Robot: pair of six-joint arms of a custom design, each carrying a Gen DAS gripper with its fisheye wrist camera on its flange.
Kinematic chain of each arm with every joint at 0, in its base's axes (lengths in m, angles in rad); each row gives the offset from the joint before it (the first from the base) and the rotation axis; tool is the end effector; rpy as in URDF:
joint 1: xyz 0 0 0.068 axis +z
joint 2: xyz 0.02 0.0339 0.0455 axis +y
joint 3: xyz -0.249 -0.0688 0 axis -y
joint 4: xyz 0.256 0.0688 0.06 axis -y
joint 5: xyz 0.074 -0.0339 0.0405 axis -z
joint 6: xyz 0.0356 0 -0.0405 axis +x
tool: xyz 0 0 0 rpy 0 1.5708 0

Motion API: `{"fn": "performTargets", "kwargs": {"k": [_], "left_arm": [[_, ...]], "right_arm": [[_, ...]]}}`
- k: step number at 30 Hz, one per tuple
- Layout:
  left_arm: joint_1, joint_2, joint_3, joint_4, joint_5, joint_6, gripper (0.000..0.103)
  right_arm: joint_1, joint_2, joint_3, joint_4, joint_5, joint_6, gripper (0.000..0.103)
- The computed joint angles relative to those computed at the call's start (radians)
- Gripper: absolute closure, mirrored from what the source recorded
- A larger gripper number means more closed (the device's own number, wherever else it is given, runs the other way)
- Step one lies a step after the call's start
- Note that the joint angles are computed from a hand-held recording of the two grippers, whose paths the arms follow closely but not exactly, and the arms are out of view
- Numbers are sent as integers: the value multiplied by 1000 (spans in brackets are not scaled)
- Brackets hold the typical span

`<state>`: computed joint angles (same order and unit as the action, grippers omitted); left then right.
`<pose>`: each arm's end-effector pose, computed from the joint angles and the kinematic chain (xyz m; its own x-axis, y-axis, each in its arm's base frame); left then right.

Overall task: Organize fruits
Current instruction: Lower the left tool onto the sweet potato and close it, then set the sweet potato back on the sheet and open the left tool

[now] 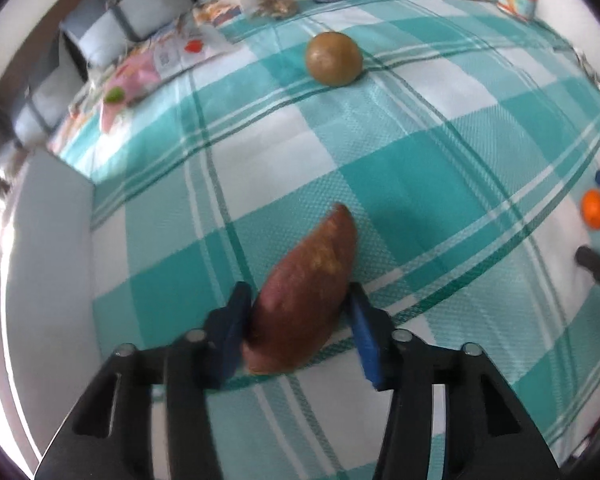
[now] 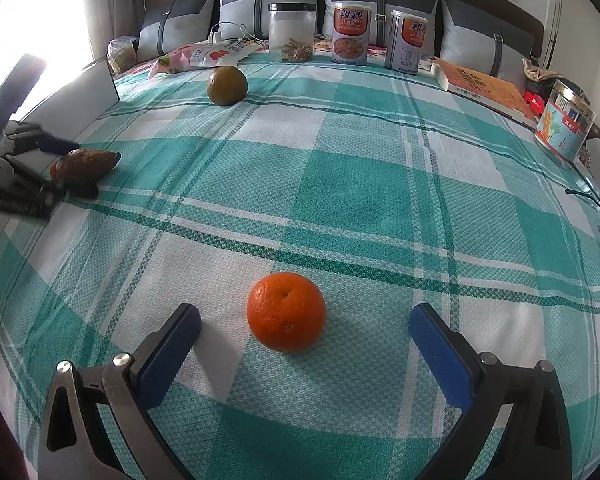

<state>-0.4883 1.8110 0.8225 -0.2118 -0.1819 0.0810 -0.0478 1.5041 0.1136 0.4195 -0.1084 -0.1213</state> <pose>0.2764 -0.1396 0.0729 -0.7879 0.5086 -0.3472 0.4688 0.8610 0.1974 0.1701 -0.0043 0.0306 -0.8168 -0.0814 -0.5711 -0.1132 0.9934 0.0203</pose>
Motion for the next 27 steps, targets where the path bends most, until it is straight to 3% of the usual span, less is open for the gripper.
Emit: {"fn": "performTargets", "kwargs": {"k": [3,6,12,16,19,21,25,27], "left_arm": [[21,-11,9,-43,56,-62,56],[64,-63,-33,-75,218,-143,57],[-24,-236,-241,-24,287,-308,58],[-154,-347,-374,84,171,-414,53],[-175,-331,-419,176,135,-467,16],[-194,-283,-446,274,94,-486,15],[-291,-205,-473,424,-79,-452,8],[-279,-195,-524,536,-76,-460,5]], "right_arm": [[-1,1,0,1,0,-1,0],[-1,1,-1,2,0,-1,0],[-1,1,-1,2,0,-1,0],[0,0,-1,1,0,0,0],[-1,0,-2,2,-1,-1,0],[-2,1,-2,3,-1,-1,0],[-2,0,-2,3,-2,-1,0],[-1,0,-2,3,0,-1,0]]}}
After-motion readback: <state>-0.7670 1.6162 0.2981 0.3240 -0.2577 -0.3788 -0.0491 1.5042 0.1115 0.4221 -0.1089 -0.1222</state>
